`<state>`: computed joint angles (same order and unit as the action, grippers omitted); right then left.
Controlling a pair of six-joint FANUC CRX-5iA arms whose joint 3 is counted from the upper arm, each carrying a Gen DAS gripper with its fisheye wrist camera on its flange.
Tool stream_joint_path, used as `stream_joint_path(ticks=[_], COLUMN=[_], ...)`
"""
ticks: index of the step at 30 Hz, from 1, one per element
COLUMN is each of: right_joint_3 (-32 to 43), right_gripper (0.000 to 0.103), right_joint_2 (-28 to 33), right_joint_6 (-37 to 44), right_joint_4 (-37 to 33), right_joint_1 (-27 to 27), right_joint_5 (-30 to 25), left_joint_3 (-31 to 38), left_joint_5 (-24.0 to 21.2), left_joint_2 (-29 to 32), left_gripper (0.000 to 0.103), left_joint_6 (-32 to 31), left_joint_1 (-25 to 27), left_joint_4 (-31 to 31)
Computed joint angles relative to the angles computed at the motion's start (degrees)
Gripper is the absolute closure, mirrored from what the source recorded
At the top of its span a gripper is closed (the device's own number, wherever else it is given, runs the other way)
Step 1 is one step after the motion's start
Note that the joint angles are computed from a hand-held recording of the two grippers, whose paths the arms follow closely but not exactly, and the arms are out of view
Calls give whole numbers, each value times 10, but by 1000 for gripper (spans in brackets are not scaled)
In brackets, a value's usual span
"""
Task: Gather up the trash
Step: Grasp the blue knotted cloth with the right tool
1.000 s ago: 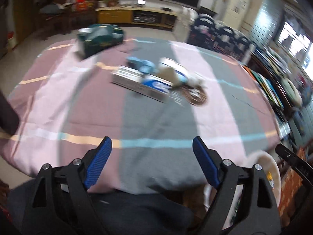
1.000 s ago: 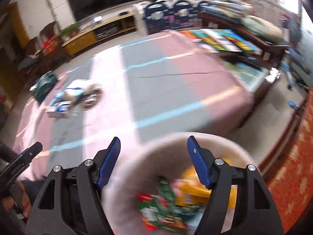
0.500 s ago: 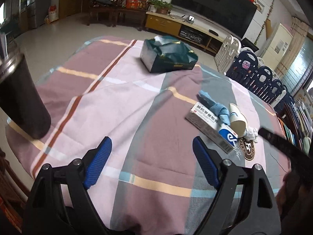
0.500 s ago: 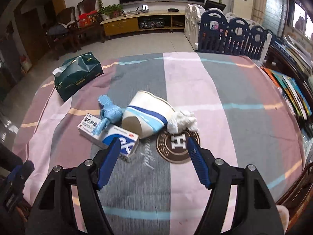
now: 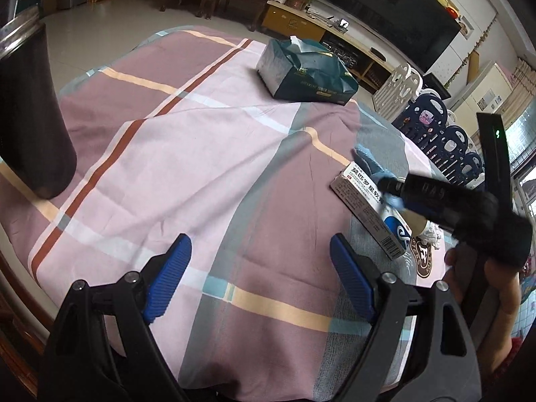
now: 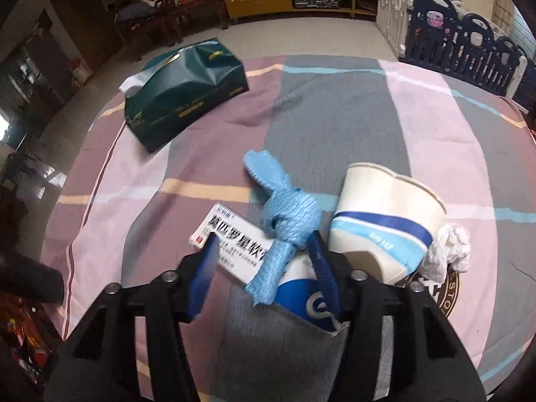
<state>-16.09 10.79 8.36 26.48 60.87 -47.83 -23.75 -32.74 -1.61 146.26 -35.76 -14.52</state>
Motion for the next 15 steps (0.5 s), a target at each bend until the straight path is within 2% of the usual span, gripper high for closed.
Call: stream_joint_path(ticks=[1, 2, 4, 6, 7, 9, 10, 11, 15], right_joint_3=[11, 14, 5, -1, 2, 8, 9, 9, 35], right_gripper=[87, 90, 90, 90, 86, 59, 37, 33, 33], right_joint_2=[9, 13, 9, -2, -2, 7, 8, 9, 32], right_joint_6=[31, 47, 51, 77, 77, 75, 79, 90, 151], right_joint_4=[-10, -18, -8, -28, -25, -7, -5, -6, -36], right_joint_1=[6, 9, 17, 15, 16, 16, 14, 10, -2], right_joint_5=[-13, -17, -15, 3, -12, -44, -46, -44, -63], left_joint_3=[0, 1, 3, 2, 1, -1, -1, 1, 3], left_joint_5=[0, 0, -2, -3, -1, 2, 2, 1, 0], left_joint_2=[0, 0, 1, 1, 1, 3, 3, 4, 8], left_gripper=[18, 18, 18, 18, 18, 18, 18, 18, 18], left_joint_6=[0, 1, 6, 8, 7, 0, -2, -3, -11], left_joint_1=[0, -1, -4, -3, -1, 0, 0, -2, -2], left_joint_4=[0, -1, -6, -6, -3, 5, 5, 5, 8])
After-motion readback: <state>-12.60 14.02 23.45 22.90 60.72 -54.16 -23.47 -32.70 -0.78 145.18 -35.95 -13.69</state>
